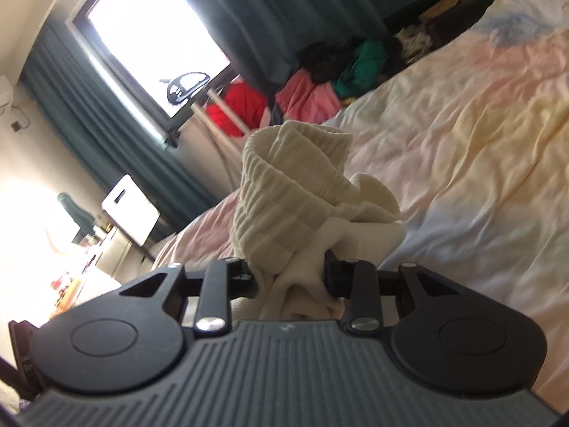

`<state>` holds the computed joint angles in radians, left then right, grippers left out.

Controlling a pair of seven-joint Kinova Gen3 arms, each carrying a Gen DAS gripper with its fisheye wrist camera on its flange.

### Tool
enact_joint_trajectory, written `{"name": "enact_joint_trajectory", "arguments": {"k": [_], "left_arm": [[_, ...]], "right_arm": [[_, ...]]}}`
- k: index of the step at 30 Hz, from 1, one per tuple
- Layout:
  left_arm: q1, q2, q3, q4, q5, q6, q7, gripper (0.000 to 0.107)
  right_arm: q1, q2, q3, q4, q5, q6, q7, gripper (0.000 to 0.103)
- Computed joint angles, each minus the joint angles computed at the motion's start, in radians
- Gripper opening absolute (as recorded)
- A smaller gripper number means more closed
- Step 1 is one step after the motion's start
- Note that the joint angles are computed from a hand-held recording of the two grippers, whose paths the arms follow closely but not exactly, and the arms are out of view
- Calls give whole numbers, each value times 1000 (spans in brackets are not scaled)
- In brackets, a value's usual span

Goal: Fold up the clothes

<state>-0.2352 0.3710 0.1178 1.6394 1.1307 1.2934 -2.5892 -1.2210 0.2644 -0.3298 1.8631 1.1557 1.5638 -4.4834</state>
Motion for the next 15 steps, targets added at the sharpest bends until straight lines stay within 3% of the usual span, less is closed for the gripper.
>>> {"name": "enact_joint_trajectory", "arguments": {"k": [5, 9, 13, 15], "left_arm": [[232, 89, 105, -143, -1, -188, 132, 51], [408, 217, 163, -329, -71, -330, 247, 50], [538, 358, 193, -506, -184, -405, 356, 51], [581, 421, 193, -575, -229, -408, 376, 51]], "right_arm": [[93, -213, -23, 207, -76, 5, -44, 35], [211, -379, -1, 360, -100, -77, -30, 35], [280, -435, 43, 503, -81, -154, -58, 35], [359, -418, -7, 582, -68, -226, -139, 35]]}}
